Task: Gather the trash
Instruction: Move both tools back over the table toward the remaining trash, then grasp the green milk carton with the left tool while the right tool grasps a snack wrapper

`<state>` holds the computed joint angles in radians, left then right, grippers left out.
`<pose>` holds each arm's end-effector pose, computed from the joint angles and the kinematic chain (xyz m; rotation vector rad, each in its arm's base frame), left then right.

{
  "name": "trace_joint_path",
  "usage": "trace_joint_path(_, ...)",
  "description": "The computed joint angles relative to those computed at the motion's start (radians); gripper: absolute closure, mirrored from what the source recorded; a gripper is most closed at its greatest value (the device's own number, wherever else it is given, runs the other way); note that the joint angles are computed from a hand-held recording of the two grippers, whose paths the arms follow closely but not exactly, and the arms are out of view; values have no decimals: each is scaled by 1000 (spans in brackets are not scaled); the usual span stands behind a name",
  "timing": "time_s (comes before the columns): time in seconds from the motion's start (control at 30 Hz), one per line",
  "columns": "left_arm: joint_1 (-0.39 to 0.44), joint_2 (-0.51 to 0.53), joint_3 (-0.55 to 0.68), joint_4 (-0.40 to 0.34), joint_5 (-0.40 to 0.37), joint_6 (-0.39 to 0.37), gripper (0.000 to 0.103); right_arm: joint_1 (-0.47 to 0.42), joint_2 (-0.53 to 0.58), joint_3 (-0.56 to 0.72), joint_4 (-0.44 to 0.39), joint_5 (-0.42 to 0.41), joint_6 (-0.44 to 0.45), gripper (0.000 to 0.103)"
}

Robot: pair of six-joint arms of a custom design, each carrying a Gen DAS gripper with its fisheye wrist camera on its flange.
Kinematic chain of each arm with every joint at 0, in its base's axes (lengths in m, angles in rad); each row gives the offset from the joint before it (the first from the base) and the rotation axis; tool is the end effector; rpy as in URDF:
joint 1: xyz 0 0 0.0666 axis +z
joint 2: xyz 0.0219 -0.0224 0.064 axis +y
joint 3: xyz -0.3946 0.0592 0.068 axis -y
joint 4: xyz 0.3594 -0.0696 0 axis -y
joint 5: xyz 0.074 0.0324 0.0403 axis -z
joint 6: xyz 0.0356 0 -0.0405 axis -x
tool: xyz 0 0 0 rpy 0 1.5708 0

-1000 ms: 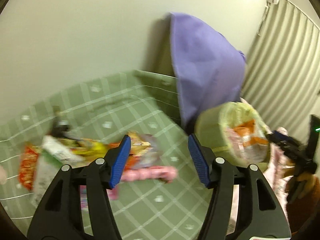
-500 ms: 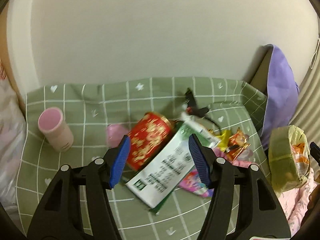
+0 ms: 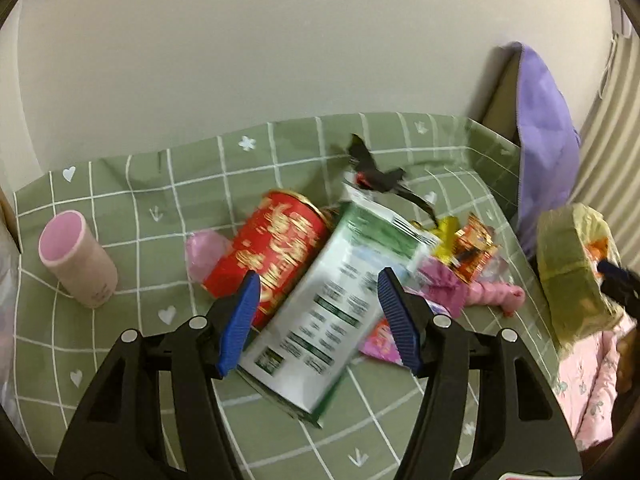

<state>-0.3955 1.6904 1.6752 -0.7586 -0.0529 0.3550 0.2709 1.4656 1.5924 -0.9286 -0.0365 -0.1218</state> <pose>0.5303 -0.2198 0.4321 0.0215 2.3640 -0.3066 0.4629 0.1295 0.4967 -0.1951 2.3762 0.2309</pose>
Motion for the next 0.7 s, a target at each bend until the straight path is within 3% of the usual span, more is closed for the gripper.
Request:
trace_joint_path(0.1,22,10,0,-4,-4,80,45,-3,11,-2,-9,-26,-15,41)
trace_joint_path(0.23,16,-12,-33,9,14,115,45,-7,42,12,-13,-36,-11,41)
trace_joint_path(0.53,-40,-24,-49,-58,114,106,45,-23,214,123,-7,-108,-34,41)
trace_joint_path(0.7,-58,-51,-66,-56,81,109,45,-19,285,176,34,-167,-119,42)
